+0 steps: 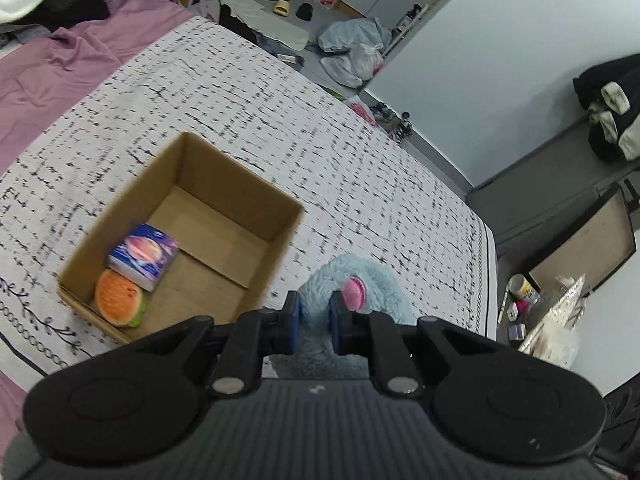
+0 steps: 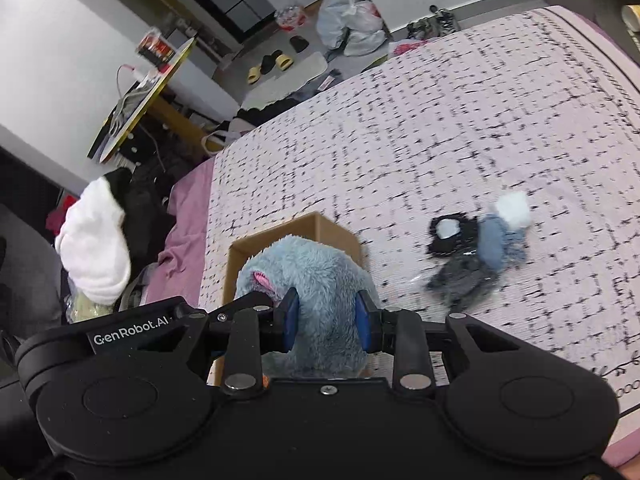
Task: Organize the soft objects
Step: 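Lift the grey mouse and carry it over the cardboard box, then lower the grey mouse into the box and open both tools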
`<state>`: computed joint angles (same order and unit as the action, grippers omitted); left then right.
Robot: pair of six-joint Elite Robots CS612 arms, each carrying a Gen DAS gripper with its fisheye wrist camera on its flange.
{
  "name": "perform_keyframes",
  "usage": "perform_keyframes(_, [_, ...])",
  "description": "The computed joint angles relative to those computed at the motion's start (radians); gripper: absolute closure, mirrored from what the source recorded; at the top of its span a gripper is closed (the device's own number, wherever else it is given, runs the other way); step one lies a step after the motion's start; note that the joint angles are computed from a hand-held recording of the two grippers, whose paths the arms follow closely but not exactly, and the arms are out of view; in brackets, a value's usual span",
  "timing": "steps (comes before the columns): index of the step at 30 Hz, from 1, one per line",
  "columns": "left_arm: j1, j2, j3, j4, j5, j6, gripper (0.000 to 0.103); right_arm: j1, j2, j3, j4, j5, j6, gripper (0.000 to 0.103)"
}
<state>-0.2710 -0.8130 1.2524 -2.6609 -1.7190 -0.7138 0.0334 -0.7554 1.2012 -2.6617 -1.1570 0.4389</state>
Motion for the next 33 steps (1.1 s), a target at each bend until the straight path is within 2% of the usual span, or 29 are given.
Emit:
perform_keyframes(17, [0.074,0.033,-0.004,0.006,-0.061,-0.050,0.089,0.065,0.067,-0.117,0.128,-0.039,-0.045,0.074])
perform_keyframes(33, [0.107,0.090,-0.029,0.062,-0.148,-0.074,0.089,0.097,0.124,-0.192,0.257,-0.112,-0.084,0.074])
